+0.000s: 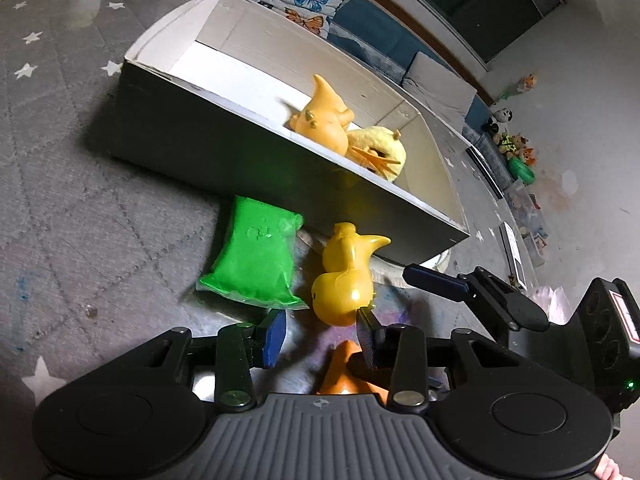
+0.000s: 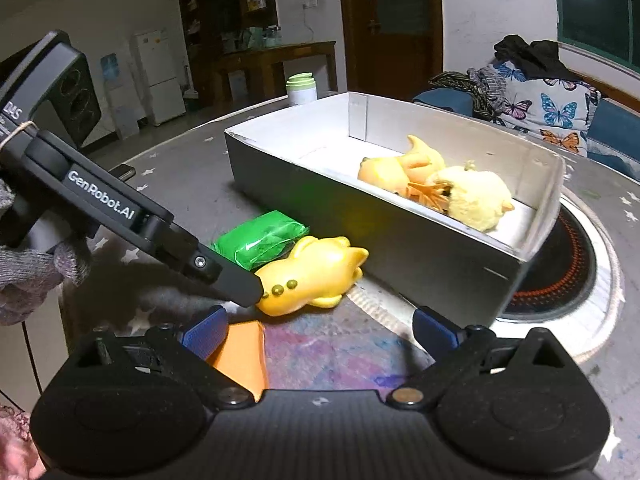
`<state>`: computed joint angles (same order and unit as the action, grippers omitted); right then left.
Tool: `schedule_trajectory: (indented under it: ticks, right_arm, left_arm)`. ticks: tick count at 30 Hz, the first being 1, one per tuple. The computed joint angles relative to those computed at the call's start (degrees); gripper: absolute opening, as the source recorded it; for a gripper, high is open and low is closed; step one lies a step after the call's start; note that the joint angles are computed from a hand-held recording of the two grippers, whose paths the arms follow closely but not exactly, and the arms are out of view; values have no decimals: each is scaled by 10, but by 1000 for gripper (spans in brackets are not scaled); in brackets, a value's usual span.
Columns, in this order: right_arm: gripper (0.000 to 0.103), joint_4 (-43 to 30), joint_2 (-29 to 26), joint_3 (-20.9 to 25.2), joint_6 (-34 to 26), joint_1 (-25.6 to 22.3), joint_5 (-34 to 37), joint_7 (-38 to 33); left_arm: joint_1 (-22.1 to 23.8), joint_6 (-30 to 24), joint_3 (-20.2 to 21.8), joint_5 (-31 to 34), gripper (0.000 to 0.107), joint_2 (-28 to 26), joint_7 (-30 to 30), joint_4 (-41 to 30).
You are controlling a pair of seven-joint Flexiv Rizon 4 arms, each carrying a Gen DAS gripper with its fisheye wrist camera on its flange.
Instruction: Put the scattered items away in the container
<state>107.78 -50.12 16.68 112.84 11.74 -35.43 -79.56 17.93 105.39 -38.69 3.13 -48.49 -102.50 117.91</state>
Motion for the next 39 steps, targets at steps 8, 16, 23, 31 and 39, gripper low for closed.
schedule_trajectory:
  ticks: [8,16,23,31,39]
  right_arm:
    - [99,-27,-17,-14,-1,29,15,-2]
    - [95,-44,-25,-47,2,74,44,-29]
    - [93,-58,-33,-47,-6,83,48,-47]
    - [83,-64,-36,-41,-9,82,56,-49]
    - [76,-58,-34,-41,-1,84,63,-48]
  left_arm:
    - [23,-5,-20,9,41,-4,10,2]
    - [34,-9,-42,14,41,-12,28,-7]
    - [3,-30,-22,-5,41,-4,49,-34]
    - [-16,-60,-16,-39,41,-6,86,-55]
    - [-6,-80,-30,-65,39,-14,114,-55]
